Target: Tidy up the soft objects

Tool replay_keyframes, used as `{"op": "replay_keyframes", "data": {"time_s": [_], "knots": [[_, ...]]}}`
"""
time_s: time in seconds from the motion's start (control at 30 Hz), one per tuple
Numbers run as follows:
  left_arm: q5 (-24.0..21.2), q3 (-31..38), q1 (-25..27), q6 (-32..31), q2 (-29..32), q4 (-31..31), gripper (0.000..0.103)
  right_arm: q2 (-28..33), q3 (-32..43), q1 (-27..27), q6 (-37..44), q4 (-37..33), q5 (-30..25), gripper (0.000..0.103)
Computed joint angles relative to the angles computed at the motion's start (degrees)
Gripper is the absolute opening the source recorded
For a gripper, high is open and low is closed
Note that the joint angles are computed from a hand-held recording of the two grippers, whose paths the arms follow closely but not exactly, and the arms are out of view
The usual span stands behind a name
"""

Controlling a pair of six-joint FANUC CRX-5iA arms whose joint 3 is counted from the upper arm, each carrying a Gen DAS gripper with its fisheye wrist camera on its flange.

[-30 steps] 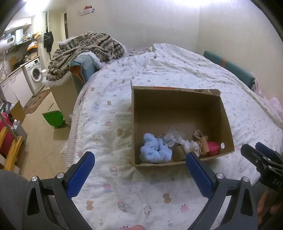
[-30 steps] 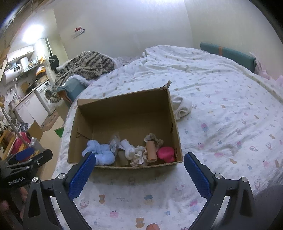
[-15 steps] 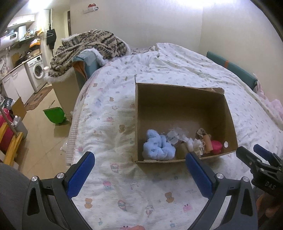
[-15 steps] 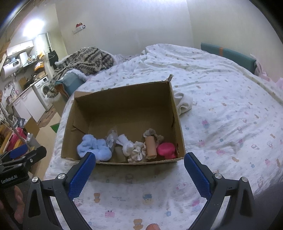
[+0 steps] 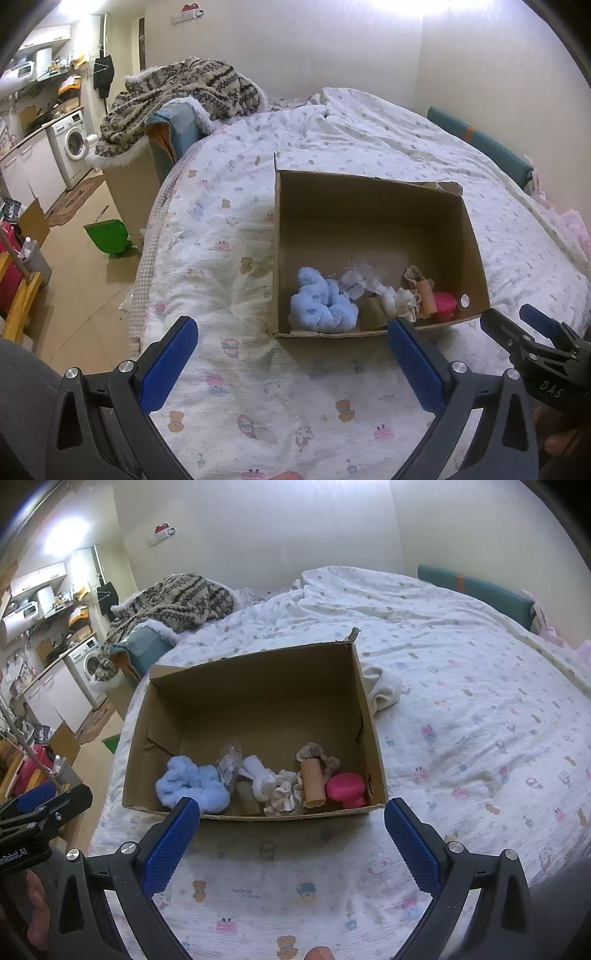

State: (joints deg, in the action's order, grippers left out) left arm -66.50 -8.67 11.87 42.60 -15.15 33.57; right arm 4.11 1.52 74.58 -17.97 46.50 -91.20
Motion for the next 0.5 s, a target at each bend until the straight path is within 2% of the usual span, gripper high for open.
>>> {"op": "replay_keyframes", "data": {"time_s": [0.5], "knots": [[-0.28,0.02,-0.15,0.33,0.01,-0.18,0.102,-0.1,-0.35,-0.07,-0.2,-0.03,0.2,0.103]]}}
